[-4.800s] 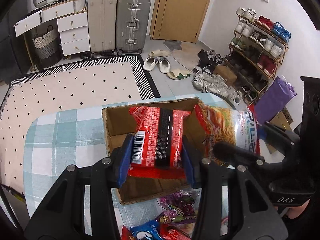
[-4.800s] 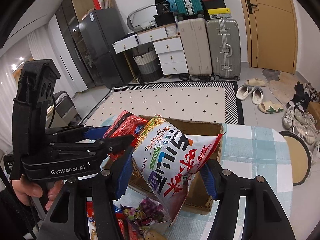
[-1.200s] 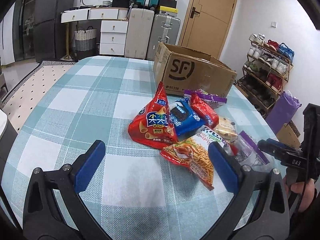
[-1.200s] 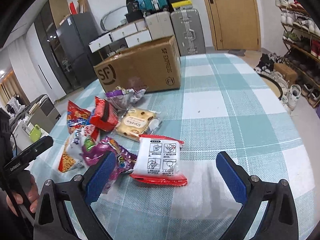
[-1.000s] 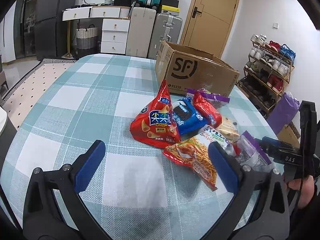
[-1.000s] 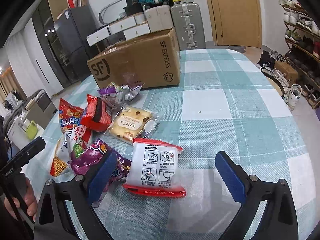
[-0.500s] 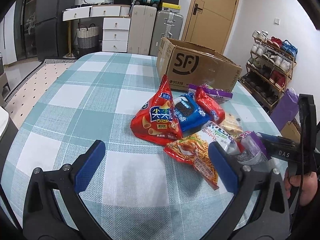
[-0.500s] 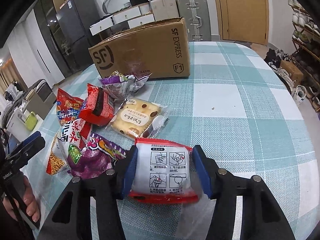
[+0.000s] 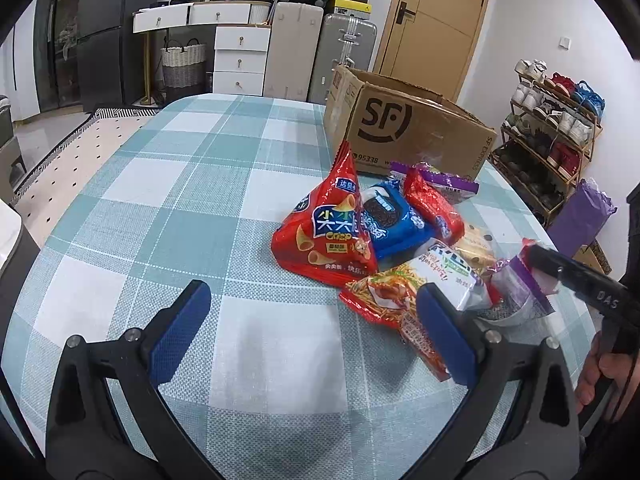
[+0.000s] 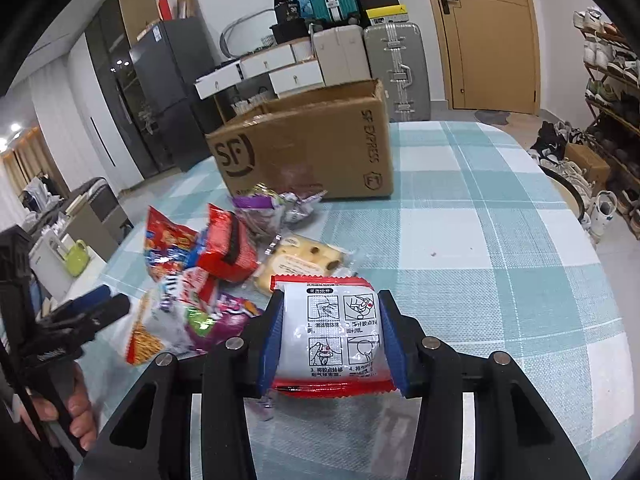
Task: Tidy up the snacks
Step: 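Grasp the white noodle-snack bag with the left gripper while the right holds the bread pack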
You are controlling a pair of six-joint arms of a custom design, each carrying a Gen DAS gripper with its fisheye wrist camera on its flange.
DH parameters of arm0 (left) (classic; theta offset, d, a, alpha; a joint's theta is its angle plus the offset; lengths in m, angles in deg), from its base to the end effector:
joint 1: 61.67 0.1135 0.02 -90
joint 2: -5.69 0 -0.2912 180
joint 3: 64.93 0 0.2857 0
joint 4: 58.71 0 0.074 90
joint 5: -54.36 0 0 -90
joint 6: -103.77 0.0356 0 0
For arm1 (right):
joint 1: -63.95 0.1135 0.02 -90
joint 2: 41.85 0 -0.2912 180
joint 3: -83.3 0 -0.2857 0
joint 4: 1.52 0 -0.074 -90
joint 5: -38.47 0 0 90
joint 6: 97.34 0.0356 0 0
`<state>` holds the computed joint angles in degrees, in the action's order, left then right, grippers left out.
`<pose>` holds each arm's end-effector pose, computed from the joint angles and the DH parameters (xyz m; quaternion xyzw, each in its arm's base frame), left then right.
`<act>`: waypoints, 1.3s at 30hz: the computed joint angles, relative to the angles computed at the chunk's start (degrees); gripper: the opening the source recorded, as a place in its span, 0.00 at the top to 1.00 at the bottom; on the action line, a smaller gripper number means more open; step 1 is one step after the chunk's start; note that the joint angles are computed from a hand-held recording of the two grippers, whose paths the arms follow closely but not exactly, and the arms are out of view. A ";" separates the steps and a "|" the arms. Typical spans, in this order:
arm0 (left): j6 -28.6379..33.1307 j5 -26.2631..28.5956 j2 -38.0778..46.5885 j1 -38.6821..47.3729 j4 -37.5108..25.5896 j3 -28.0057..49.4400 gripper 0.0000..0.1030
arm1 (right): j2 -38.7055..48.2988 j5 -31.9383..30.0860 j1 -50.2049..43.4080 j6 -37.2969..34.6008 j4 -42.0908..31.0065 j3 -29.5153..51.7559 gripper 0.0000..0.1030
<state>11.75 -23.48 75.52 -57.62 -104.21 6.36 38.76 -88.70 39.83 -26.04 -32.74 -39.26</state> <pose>0.2832 0.0125 0.3185 -0.0072 0.9164 -0.0906 0.3899 0.2778 -0.1008 0.2052 -0.0547 0.9061 0.1767 0.3806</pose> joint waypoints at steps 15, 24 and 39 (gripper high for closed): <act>1.22 -0.77 -0.95 -1.34 0.19 0.08 0.01 | -14.82 -14.93 -9.17 -7.00 -18.33 -0.34 0.56; 4.02 -0.88 0.11 -5.17 -3.00 4.80 0.01 | -17.44 -18.31 -15.66 -16.28 -28.74 -0.59 0.56; 5.90 -1.76 10.43 -11.24 -9.62 12.90 0.01 | -14.17 -20.63 -22.23 -26.53 -35.85 -0.57 0.56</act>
<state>17.65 -25.24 85.95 -68.86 -113.82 19.26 24.59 -109.33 17.60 -52.56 -68.60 -39.83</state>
